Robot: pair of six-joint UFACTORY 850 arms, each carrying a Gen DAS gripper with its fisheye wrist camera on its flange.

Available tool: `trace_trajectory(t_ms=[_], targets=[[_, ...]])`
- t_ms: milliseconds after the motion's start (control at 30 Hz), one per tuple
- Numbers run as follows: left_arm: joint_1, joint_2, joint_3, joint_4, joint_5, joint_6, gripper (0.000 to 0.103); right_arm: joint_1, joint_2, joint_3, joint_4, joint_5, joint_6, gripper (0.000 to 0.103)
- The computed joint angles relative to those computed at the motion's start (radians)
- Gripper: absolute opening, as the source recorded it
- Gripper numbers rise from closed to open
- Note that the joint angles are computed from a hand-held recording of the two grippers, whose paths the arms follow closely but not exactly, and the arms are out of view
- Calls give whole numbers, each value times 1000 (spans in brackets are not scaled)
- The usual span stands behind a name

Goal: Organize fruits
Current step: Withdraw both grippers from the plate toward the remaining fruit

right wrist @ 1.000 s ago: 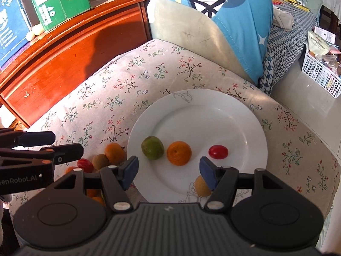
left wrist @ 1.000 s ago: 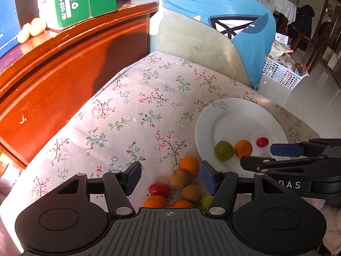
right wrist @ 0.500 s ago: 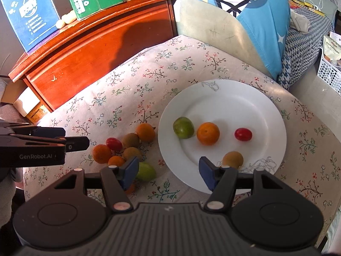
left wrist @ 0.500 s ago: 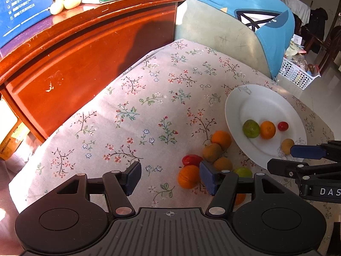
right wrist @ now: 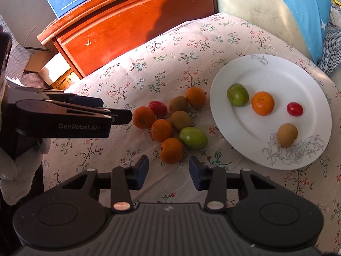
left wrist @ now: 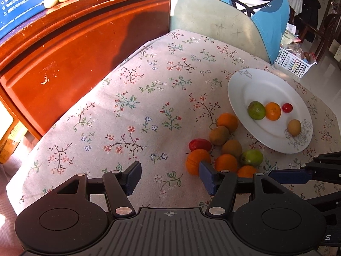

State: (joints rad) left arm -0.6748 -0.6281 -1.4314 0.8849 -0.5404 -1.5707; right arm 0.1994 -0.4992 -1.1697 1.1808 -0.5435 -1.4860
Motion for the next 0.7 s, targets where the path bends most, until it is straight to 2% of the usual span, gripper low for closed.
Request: trace_trajectory(t_ms=[67, 267, 400, 700], targets=[[2, -1, 3, 2, 9, 0, 56, 6, -7, -3, -6, 12, 9, 40], [5, -10, 2, 17, 30, -6, 55, 22, -24, -13, 5, 37, 21, 36], [8, -14, 5, 33, 55, -21, 55, 29, -33, -15, 14, 50, 8, 25], [12, -35, -10, 60, 89, -45, 55, 20, -22, -5, 21, 32, -26, 25]])
